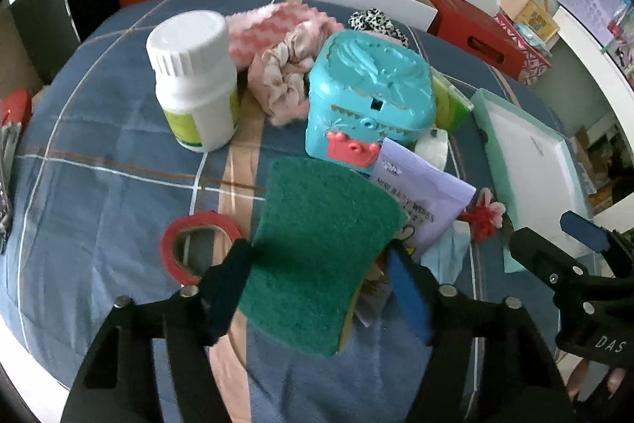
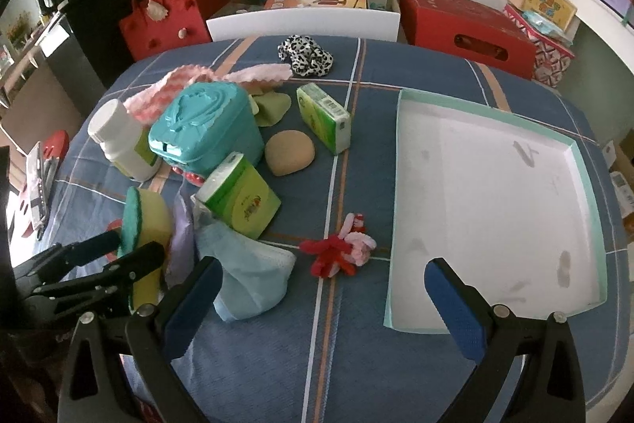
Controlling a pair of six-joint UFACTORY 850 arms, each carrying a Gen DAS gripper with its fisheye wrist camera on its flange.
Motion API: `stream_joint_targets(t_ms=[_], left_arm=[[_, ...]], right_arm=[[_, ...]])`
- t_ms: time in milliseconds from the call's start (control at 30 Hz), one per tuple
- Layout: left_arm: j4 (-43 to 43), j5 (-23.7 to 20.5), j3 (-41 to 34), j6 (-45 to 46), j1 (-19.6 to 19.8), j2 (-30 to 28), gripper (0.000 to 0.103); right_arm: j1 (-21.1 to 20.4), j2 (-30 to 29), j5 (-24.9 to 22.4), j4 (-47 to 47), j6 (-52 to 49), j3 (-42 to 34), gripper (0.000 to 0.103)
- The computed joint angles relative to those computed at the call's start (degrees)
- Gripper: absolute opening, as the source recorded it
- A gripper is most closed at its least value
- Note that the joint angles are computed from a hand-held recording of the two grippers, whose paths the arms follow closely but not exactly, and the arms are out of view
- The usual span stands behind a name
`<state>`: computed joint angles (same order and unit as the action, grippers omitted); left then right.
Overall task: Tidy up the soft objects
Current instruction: 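Lower the left gripper onto the green-and-yellow sponge and grasp it, then grasp the light blue face mask with the right gripper while the left holds the sponge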
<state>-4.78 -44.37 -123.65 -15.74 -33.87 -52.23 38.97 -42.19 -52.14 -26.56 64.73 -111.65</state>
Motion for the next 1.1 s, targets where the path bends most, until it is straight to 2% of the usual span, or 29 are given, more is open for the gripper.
stream_joint_targets(t_ms=[567, 667, 733, 867, 1100], left_arm=[[-1.8, -0.8, -0.8, -0.3, 0.8, -0.8, 0.065], [-2.5, -1.1, -1.2, -0.3, 1.1, -1.2, 0.067], [-2.0, -1.8, -1.7, -0.7, 1.1, -1.6, 0.072], [-3.6, -4.8, -5.0, -0.3, 1.5, -4.0, 0.073], [-3.8, -1.4, -1.0, 0.3, 1.5, -1.3, 0.069]], right_arm=[[0.1, -0.5, -0.5, -0.2, -0.1, -0.5, 0.103], [0.2, -0.6, -0.6, -0.1, -0.3, -0.7, 0.103], [0.2, -0.7, -0.7, 0.0, -0.5, -0.9, 0.103], [0.2, -0.8, -0.7, 0.1, -0.7, -1.0, 0.103], [0.2, -1.1, -0.9, 0.4, -0.9, -1.2, 0.103]])
